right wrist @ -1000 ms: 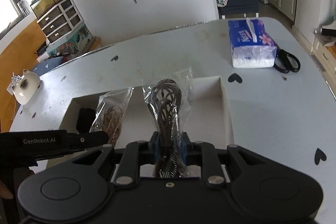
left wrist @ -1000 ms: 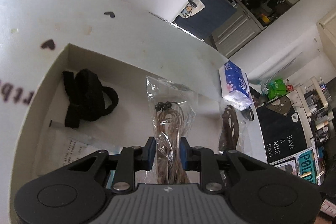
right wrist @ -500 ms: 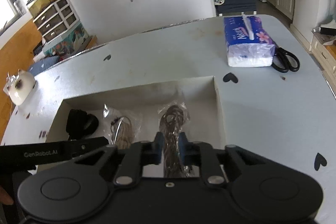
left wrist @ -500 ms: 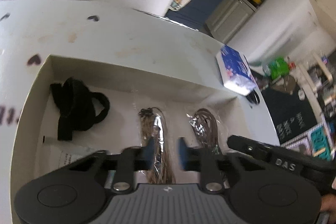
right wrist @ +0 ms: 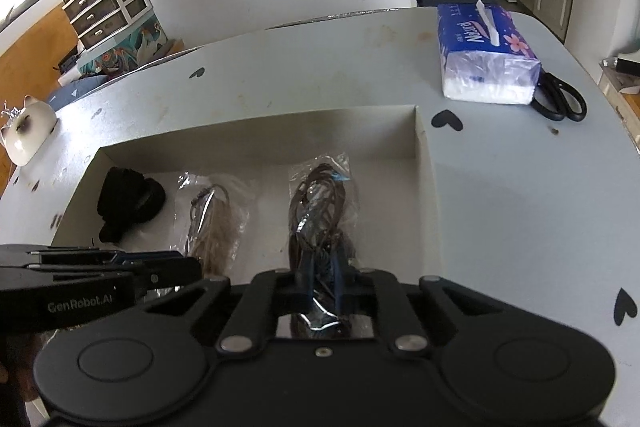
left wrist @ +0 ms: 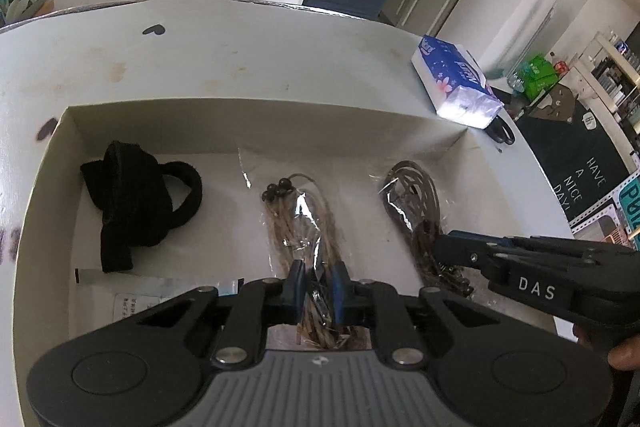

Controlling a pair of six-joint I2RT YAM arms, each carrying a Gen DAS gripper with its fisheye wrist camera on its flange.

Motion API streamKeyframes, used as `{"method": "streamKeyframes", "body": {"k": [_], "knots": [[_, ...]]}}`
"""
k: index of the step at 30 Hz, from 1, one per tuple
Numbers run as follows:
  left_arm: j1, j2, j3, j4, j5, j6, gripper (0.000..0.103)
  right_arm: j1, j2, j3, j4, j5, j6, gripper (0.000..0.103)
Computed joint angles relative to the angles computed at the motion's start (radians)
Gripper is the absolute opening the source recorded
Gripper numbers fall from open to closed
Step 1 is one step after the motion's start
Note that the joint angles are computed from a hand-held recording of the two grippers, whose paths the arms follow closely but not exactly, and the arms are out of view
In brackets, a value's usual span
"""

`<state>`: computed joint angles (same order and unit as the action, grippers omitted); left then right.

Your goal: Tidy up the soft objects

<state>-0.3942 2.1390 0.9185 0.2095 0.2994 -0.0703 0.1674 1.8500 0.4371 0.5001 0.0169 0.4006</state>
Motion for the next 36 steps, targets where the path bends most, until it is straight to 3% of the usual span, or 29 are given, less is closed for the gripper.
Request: {"method": "streamKeyframes", "body": {"k": [3, 5, 8, 16, 17, 18, 20, 26, 30, 36], "knots": [[-0.008, -0.017, -0.009, 0.001, -0.005, -0.002, 0.017, -0.008, -0.013, 0.000, -0.012, -0.008, -0.006, 0.010], [-0.009, -0.031, -0.016, 0.003, 0.002, -0.008, 0.029, -0.017, -0.041, -0.017, -0.006, -0.018, 0.005, 0.010], [-0.010, -0.071, -0.051, 0.028, -0.005, -0.011, 0.038, -0.022, -0.108, -0.048, -0.004, -0.026, 0.011, 0.013], [-0.008, -0.219, -0.160, 0.068, -0.039, -0.019, 0.058, 0.041, -0.287, -0.105, -0.067, 0.023, 0.017, 0.031], [-0.007, -0.242, -0.178, 0.073, -0.044, -0.019, 0.062, 0.052, -0.307, -0.113, -0.074, 0.036, 0.021, 0.038], [-0.004, -0.261, -0.190, 0.074, -0.047, -0.017, 0.064, 0.067, -0.332, -0.120, -0.084, 0.052, 0.026, 0.045], [0.002, -0.303, -0.221, 0.075, -0.053, -0.010, 0.076, 0.094, -0.384, -0.135, -0.110, 0.081, 0.035, 0.047], [0.031, -0.432, -0.321, 0.094, -0.065, -0.001, 0.090, 0.178, -0.529, -0.168, -0.202, 0.179, 0.086, 0.061], [0.073, -0.521, -0.391, 0.102, -0.069, 0.007, 0.095, 0.271, -0.628, -0.192, -0.263, 0.273, 0.138, 0.075], [0.160, -0.671, -0.499, 0.082, -0.040, 0.047, 0.103, 0.483, -0.736, -0.184, -0.425, 0.470, 0.276, 0.084]]}}
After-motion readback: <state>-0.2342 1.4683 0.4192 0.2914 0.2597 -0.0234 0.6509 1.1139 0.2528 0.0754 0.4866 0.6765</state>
